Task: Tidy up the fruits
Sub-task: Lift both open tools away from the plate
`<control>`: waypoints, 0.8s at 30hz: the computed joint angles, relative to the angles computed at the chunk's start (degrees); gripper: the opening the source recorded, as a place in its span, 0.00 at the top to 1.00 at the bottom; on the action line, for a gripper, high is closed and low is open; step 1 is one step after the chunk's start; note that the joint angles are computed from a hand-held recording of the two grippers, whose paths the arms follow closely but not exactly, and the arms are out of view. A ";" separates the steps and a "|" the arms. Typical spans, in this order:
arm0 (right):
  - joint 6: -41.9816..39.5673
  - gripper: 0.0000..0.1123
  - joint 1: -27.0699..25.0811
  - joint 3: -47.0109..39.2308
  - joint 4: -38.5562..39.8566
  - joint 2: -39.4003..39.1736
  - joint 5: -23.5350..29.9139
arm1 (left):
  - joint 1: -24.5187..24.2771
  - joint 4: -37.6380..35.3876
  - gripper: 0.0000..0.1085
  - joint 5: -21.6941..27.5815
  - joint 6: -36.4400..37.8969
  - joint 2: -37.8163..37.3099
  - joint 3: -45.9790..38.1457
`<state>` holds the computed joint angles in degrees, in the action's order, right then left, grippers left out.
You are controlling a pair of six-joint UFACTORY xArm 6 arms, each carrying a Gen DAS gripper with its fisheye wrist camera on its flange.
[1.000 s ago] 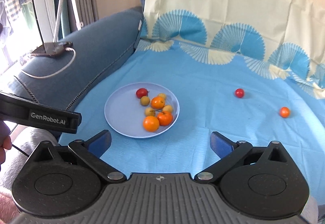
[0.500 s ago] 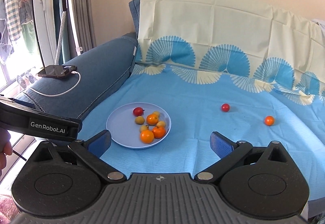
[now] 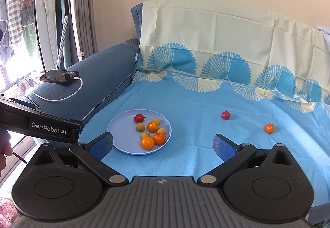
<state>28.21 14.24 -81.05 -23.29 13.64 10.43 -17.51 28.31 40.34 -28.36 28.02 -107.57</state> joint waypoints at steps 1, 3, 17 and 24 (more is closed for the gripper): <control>0.01 0.09 0.02 -0.01 0.03 0.00 0.04 | -0.03 -0.07 0.05 0.05 0.06 0.00 0.00; 0.36 0.09 0.01 0.01 -0.33 -0.03 0.11 | 0.02 -0.29 0.05 -0.07 0.32 -0.07 0.06; -0.33 0.09 -0.08 -0.25 0.21 0.24 0.25 | 0.21 -0.56 0.05 -0.47 0.64 -0.24 0.43; -0.51 0.09 -0.06 -0.53 0.69 0.43 0.55 | 0.18 -0.40 0.05 -0.21 0.74 -0.05 0.19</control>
